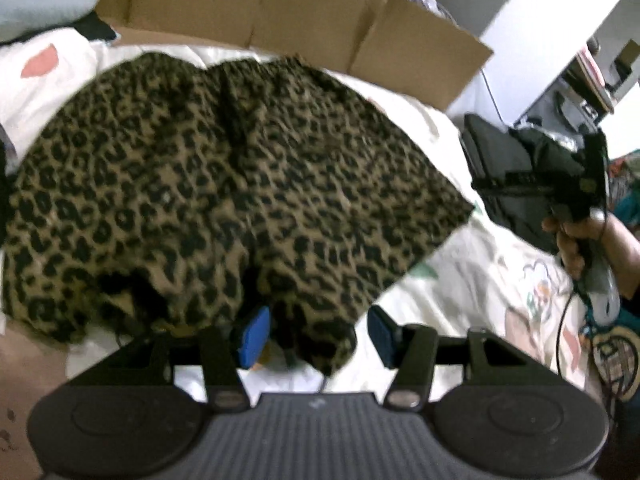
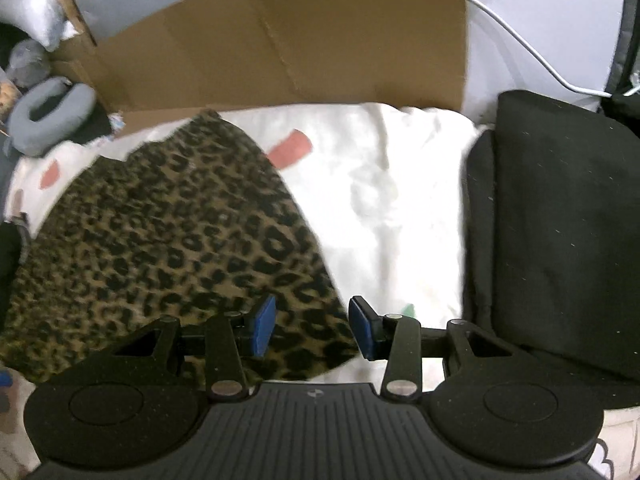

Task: Fold clothes

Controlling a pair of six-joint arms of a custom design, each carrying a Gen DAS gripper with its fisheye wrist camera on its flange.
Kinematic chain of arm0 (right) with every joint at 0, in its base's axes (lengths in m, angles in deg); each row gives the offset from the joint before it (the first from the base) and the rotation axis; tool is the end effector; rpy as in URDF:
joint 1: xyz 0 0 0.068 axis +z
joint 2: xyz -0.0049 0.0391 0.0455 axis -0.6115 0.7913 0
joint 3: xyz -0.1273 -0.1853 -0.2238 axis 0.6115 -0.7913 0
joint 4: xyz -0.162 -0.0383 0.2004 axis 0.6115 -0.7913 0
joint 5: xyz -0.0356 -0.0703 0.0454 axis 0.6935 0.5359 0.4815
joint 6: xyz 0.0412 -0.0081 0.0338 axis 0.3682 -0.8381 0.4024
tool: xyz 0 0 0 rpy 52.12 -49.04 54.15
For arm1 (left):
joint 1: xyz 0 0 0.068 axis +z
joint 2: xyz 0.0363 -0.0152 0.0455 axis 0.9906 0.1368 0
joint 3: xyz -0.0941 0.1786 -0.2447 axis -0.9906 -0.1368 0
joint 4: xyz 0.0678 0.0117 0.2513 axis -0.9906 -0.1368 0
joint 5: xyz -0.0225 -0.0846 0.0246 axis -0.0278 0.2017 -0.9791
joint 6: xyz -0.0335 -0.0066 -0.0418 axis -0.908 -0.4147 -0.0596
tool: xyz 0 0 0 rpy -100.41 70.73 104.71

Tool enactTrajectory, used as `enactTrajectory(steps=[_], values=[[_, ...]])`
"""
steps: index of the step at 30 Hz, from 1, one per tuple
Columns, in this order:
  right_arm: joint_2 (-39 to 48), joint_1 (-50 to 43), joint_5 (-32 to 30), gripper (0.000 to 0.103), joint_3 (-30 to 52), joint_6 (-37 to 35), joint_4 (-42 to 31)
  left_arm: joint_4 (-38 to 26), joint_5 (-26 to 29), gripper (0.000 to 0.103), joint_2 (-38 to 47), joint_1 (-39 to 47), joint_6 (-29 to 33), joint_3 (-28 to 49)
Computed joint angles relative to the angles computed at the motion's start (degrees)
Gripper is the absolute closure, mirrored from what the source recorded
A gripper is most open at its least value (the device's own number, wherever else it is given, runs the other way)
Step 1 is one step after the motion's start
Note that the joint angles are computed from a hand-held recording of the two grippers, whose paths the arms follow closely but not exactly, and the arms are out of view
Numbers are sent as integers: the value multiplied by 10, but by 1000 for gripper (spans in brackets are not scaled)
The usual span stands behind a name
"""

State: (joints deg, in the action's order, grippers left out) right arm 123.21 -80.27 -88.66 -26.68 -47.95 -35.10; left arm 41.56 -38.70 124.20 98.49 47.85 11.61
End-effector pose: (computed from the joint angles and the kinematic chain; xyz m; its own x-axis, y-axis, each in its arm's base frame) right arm 0.1759 -0.1404 0.2208 -0.8103 0.2459 -0.5320 0.1610 0.9662 0.2013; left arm 0.1690 0.0287 0.2110 -0.8341 0.3102 -0.4562 0.4875 0.8016 -0.3462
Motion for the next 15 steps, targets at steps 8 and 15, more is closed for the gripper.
enactTrajectory(steps=[8, 15], values=[[47, 8, 8, 55, -28, 10, 68, 89, -40, 48, -4, -9, -56, -69], [59, 45, 52, 55, -66, -6, 130, 140, -45, 51, 12, -26, -81, -104]])
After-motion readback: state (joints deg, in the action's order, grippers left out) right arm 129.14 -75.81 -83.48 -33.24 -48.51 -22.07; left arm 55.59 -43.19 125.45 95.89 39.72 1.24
